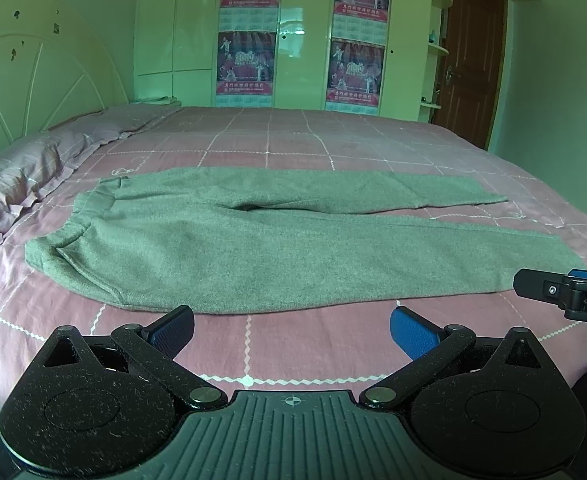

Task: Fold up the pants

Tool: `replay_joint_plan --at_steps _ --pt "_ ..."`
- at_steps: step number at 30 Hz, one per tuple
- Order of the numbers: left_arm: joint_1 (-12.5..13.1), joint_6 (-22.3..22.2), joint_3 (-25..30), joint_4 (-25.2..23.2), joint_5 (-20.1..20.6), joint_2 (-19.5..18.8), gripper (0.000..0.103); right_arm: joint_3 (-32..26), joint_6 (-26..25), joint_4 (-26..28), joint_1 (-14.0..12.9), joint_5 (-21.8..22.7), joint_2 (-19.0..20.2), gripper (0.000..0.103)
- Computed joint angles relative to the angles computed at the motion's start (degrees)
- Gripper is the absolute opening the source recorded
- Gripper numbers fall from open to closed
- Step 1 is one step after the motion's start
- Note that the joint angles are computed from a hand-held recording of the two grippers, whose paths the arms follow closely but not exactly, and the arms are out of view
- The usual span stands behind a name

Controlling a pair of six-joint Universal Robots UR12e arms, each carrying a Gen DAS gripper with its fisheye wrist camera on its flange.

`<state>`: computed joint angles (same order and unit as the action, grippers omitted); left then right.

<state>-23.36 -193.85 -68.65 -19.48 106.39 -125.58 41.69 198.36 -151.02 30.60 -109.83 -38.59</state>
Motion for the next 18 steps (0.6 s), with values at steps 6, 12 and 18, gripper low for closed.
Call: replay_joint_plan --at_steps 6,12,18 --pt "-0.03 0.05 0.01 -0.16 0.11 0.01 0.103 -0.30 -0.10 0.37 0.05 -0.04 0.11 0.097" --pt "-0.08 0.05 0.10 -0.51 0.18 0.01 0.103 -0.44 -0.04 0.60 0.01 0.82 0.12 0.097" --pt "-0.04 0.27 0.03 -0.79 0.20 0.13 0.103 -0.44 0.28 0.66 -0.06 1.75 0.06 0.097"
